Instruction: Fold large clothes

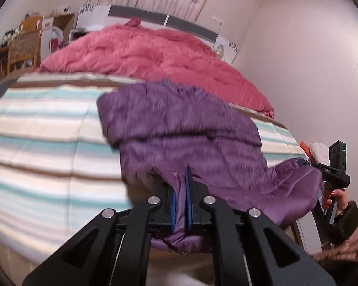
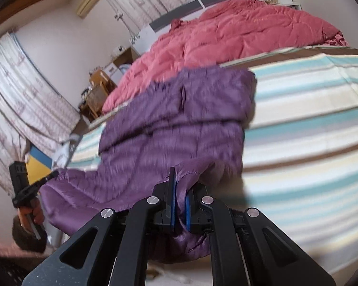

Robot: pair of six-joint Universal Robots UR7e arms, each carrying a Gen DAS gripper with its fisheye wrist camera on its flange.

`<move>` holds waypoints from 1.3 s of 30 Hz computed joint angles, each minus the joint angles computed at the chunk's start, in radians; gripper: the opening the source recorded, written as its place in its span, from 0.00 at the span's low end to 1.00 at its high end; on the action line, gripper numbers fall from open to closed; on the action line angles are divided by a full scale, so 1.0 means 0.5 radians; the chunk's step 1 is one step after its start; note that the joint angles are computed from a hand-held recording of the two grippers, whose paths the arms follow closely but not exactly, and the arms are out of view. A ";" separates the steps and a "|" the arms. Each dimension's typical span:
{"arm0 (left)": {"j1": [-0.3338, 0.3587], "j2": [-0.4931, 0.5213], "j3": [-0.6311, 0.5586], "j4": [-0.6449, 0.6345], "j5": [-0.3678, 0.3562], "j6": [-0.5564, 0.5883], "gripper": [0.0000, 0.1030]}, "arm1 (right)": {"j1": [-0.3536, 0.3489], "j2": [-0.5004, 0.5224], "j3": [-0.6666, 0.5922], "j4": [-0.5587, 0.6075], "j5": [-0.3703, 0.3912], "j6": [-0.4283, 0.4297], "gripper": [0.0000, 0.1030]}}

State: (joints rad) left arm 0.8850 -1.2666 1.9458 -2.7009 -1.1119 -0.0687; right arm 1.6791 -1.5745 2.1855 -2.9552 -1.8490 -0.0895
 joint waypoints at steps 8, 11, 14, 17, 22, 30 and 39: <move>0.107 0.299 -0.370 -0.056 -0.023 0.048 0.06 | -0.044 0.271 -0.375 -0.011 0.041 0.000 0.06; 0.153 0.391 -0.483 -0.054 -0.035 0.036 0.06 | -0.057 0.350 -0.481 0.017 0.032 0.000 0.06; 0.180 0.458 -0.560 -0.046 -0.033 0.037 0.06 | -0.070 0.413 -0.564 0.042 0.016 0.004 0.06; 0.208 0.520 -0.635 -0.025 -0.034 0.030 0.06 | -0.089 0.464 -0.627 0.059 0.012 0.014 0.06; 0.253 0.639 -0.797 0.044 -0.018 0.028 0.06 | -0.123 0.558 -0.734 0.077 -0.004 0.051 0.06; 0.332 0.848 -1.077 0.195 0.025 -0.015 0.06 | -0.162 0.735 -0.945 0.131 -0.046 0.094 0.06; 0.385 1.074 -1.398 0.364 0.073 -0.057 0.06 | -0.232 0.913 -1.161 0.206 -0.056 0.199 0.06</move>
